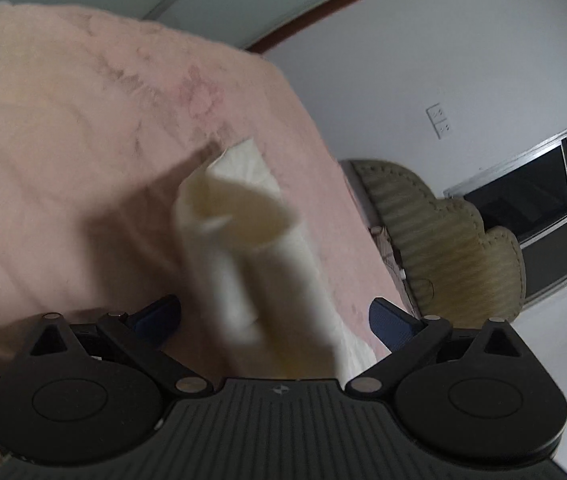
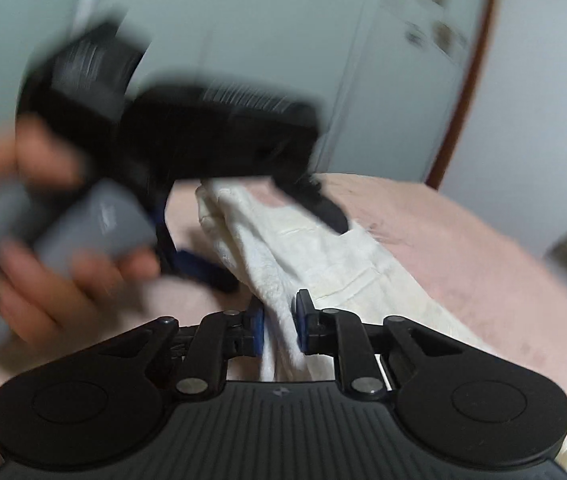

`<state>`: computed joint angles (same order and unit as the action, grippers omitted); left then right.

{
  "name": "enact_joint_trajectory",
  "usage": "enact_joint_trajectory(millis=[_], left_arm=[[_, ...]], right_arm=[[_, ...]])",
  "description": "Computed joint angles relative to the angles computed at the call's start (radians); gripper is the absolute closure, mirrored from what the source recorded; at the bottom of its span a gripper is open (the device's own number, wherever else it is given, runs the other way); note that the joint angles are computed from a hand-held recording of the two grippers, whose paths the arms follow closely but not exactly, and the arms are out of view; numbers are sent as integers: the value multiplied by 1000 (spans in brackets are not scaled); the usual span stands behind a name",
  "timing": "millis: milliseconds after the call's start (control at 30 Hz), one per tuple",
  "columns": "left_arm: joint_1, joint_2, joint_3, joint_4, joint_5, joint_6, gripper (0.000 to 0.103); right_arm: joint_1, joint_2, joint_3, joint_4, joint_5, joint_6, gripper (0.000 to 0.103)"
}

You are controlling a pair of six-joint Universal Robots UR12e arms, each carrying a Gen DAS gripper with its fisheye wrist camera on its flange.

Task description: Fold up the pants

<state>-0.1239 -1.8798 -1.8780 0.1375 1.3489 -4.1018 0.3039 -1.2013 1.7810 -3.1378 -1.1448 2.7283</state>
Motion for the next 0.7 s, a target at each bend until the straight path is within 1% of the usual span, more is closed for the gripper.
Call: enact_joint_trajectory(millis=[33, 67, 100, 133, 167, 200, 233, 267, 300, 333, 367, 400, 433, 467, 533, 567, 633, 700], left_arm=[[-5, 2, 7, -30, 21, 16, 14], [-11, 6, 15, -74, 42, 37, 26], [-18, 10, 21, -99, 64, 71, 32], [-25, 12, 25, -120, 91, 104, 47], [-31, 15, 28, -141, 115, 121, 62], [-34, 17, 26, -154, 136, 124, 69], [-36, 18, 23, -155, 146, 119, 80], [-35, 17, 20, -152, 148, 116, 87], [-32, 17, 14, -140, 142, 114, 88], [-32, 18, 10, -134, 142, 116, 88], [-38, 18, 12, -134, 159, 132, 87], [-46, 20, 12, -135, 185, 156, 88], [-62, 21, 19, -134, 228, 197, 88], [-73, 20, 25, -115, 267, 247, 88], [-110, 18, 39, -77, 349, 340, 89], [-124, 18, 47, -62, 374, 376, 88], [-149, 20, 63, -42, 404, 442, 89], [-176, 21, 82, -29, 428, 522, 89]], right_arm=[[-25, -12, -6, 81, 90, 0, 85], [-48, -21, -6, 119, 173, 8, 85], [-72, -26, 0, 116, 251, 37, 85], [-93, -24, 4, 87, 304, 89, 85], [-106, -20, 1, 71, 320, 140, 85], [-111, -14, -3, 48, 295, 188, 85], [-107, -7, -13, 47, 227, 211, 85], [-96, -1, -25, 79, 140, 211, 85], [-85, 7, -43, 140, 65, 194, 85], [-75, 20, -64, 201, 13, 171, 85], [-67, 35, -69, 221, -13, 147, 86], [-67, 39, -64, 198, -4, 133, 86], [-63, 46, -77, 204, -13, 128, 86], [-64, 45, -87, 219, -5, 136, 85], [-82, 49, -91, 183, 74, 194, 84], [-83, 53, -98, 165, 71, 219, 84], [-69, 62, -113, 138, 19, 225, 83], [-59, 75, -141, 156, -25, 228, 82]])
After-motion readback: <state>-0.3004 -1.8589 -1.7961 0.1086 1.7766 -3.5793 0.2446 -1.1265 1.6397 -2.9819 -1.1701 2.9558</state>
